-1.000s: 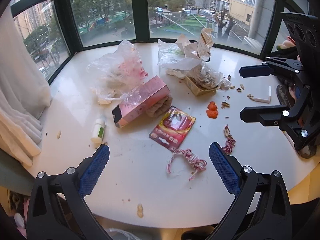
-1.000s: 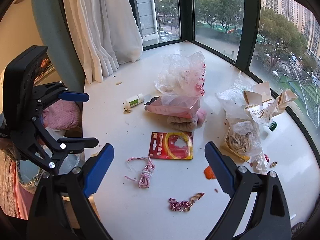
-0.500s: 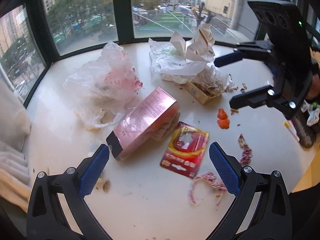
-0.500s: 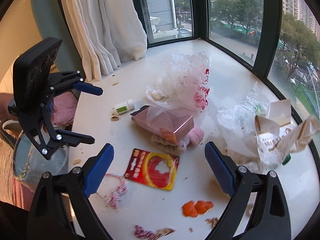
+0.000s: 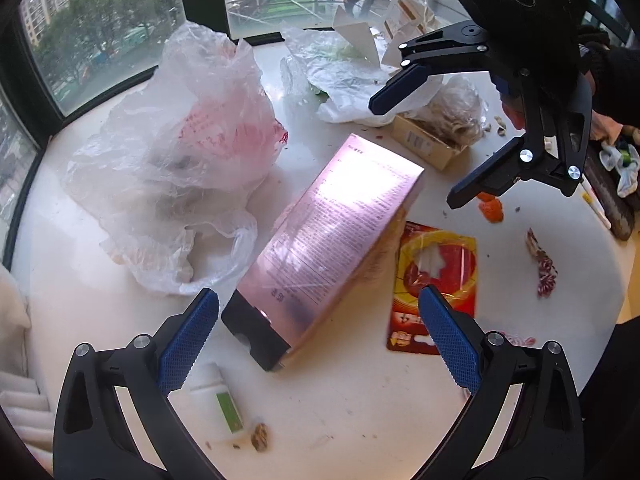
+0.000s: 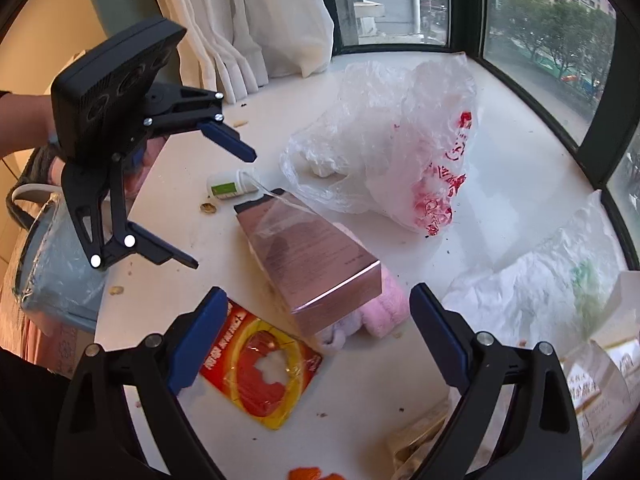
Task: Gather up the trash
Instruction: 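Close both grippers on the pink box from opposite ends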
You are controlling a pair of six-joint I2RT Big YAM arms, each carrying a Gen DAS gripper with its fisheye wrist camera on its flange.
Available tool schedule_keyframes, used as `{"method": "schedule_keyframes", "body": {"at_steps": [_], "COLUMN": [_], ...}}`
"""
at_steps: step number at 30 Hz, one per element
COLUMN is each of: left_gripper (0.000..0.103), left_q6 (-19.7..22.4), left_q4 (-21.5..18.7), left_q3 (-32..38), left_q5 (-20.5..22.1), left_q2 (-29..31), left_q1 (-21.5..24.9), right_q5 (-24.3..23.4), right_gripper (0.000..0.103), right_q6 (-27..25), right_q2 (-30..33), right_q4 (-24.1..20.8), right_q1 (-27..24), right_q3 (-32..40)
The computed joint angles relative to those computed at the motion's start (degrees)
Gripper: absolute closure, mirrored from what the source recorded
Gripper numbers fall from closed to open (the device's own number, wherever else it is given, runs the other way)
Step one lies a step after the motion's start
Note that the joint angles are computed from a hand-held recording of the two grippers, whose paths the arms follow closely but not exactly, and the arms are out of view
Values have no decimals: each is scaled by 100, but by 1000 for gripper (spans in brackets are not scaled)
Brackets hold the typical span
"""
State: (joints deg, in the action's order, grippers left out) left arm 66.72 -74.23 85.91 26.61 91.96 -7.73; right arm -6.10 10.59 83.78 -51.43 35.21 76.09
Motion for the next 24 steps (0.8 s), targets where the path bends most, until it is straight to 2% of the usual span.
{"method": "schedule_keyframes", "body": {"at_steps": [8,11,19,20,21,24], "left_gripper": [6,6,7,10,13,24], "left_q6": [465,593,887,917,949,843], "left_q4": [-190,-256,-469,-470,-500,-378], "left_q3": [293,397,563,554,563,570], "left_q5": [-132,-164,-144,-155,-202,-247], "left_q2": [453,595,836,842,863,902], "left_q1": [-114,-117,-116,-134,-146,-205], "right_q5": [-541,-690,-773,-777,-777,-783], "right_gripper": [14,14,15,18,27,34], "right_q6": [-475,-477,-914,-976,-976,-1065], "right_q2": [346,490,624,637,637,653], "right_q4": [44,24,-24,-58,-58,-108], "right_q1": [-174,-247,-197,-179,-179,-159], "right_q3": [117,197,294,311,311,336]}}
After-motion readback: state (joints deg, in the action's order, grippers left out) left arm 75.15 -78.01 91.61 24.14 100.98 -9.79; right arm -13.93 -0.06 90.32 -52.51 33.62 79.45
